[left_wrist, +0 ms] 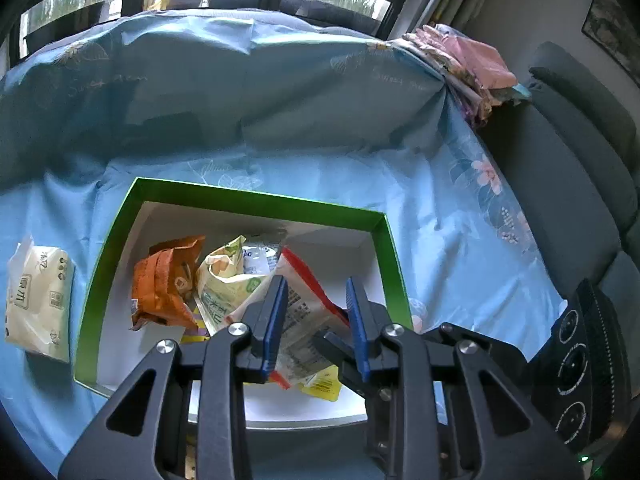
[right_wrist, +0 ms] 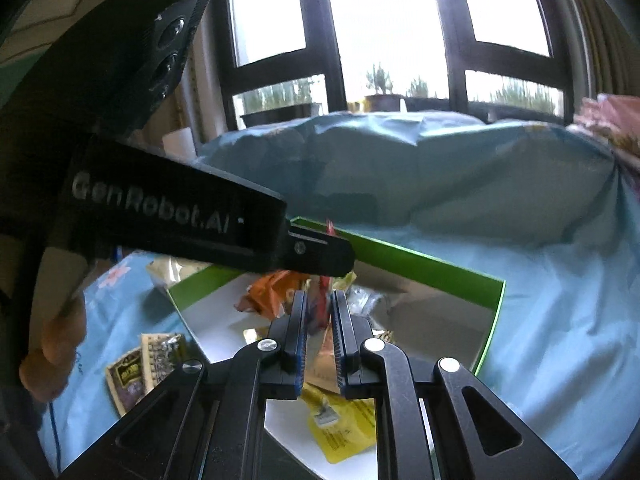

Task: Organize snacks
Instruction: 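Carry the red-and-white packet over the box with the right gripper, then lower the packet into the box and open the right gripper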

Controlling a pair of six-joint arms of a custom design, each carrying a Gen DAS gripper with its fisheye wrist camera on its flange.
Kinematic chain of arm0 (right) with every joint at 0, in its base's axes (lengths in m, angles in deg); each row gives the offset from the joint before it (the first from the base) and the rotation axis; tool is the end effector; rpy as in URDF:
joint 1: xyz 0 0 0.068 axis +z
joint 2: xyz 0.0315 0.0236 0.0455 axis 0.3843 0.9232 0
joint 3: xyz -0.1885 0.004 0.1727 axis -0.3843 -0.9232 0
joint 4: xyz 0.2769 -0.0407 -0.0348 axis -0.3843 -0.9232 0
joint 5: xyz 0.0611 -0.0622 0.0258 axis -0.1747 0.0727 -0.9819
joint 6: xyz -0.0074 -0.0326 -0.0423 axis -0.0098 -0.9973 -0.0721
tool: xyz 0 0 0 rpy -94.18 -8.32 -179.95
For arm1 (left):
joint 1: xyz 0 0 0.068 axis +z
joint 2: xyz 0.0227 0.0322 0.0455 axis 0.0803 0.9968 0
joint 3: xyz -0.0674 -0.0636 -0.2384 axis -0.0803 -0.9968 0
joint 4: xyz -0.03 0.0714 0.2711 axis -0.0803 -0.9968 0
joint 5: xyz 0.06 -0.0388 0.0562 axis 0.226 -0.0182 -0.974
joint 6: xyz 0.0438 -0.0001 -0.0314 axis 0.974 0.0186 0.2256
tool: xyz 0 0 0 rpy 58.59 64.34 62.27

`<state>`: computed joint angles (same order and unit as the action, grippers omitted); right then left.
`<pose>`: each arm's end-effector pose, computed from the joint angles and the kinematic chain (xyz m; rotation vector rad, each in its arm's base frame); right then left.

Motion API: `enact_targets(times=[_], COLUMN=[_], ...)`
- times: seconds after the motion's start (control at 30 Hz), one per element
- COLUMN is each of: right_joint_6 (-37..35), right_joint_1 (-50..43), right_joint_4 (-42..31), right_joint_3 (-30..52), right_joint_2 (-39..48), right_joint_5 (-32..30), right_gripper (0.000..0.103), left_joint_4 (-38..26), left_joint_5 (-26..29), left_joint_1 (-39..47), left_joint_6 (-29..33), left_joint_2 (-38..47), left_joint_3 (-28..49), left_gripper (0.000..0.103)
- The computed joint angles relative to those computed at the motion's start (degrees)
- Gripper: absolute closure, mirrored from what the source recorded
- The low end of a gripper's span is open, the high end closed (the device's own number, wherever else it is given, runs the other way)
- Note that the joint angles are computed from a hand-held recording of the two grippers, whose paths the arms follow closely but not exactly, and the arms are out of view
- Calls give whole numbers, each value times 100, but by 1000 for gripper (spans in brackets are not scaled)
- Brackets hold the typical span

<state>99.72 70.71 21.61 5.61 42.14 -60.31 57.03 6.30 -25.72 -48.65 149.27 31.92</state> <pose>0.2046 0.2214 0.1223 -0.5683 1.9782 0.5271 0.2442 -0.1434 0.1768 0.1185 2.4442 -0.4595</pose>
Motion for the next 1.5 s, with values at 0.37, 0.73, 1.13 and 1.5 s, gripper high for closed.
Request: enact_targets(times=[0.37, 0.73, 1.13, 1.5], right_joint_6=[198, 703, 853, 1022], right_joint_1=[-269, -483, -510, -398], right_joint_4=[-178, -708, -962, -1112], right_joint_3=[180, 357, 85, 6], right_joint_2=[279, 312, -293, -470], right_joint_5=[-313, -21, 386, 429], right_gripper=[90, 59, 44, 44], left_joint_4=[54, 71, -235, -571], left_joint_5=[94, -10, -781, -1441], left_joint_1=[150, 234, 154, 7], left_joint_6=[-75, -240, -207, -299], left_joint_2=[426, 595, 74, -875], left_joint_3=[99, 123, -134, -716], left_gripper=[74, 27, 15, 14])
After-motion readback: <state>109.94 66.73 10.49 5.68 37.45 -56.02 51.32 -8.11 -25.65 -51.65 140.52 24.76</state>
